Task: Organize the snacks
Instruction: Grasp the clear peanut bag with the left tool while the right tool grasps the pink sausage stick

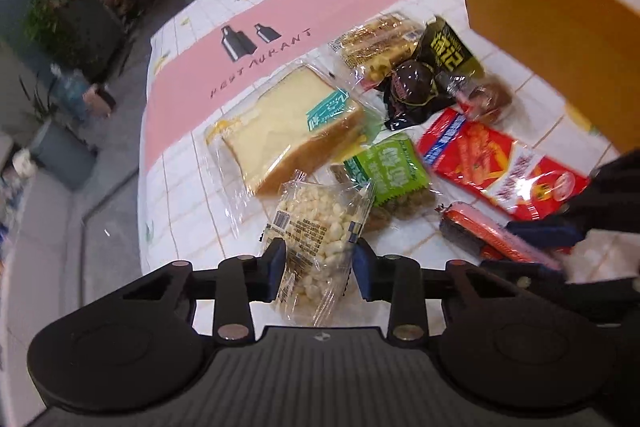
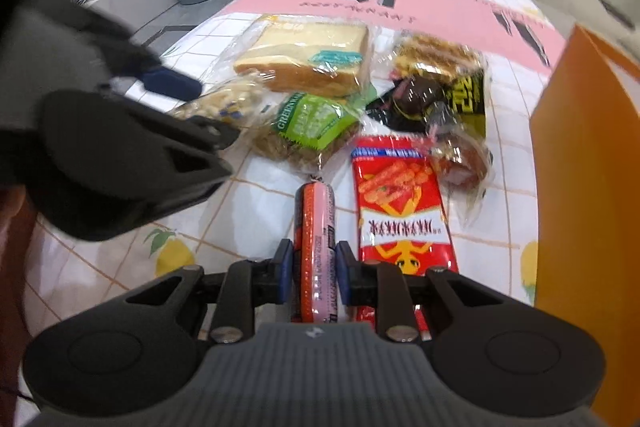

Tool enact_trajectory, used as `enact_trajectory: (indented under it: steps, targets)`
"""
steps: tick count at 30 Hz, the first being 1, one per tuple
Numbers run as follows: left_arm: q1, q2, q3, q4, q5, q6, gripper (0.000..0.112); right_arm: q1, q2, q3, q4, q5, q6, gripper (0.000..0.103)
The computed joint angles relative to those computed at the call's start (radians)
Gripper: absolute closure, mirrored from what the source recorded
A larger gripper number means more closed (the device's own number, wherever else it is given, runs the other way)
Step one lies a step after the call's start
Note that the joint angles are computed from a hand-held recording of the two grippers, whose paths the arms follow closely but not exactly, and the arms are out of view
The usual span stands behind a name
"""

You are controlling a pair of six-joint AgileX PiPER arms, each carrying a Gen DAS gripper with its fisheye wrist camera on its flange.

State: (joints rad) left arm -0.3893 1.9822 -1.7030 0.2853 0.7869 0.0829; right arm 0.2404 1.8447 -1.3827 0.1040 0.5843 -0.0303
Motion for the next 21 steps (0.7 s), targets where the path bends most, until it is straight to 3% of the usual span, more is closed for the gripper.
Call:
enact_trajectory:
  steps: [4,12,21]
  targets:
    - [0.024,-0.041,0.003,-0.11,0.059,-0.003,0.072,-0.048,-0.002,-0.019,0.11,0.066,-0.002,0.083]
    - [0.115,-0.12,0.028,-0.402,0.132,0.037,0.076,-0.082,-0.079,0.028,0.194,0.086,0.032,0.083]
    - [0.128,-0.214,0.09,-0.467,0.146,0.021,0.087,-0.062,-0.189,0.085,0.152,0.066,0.074,0.083]
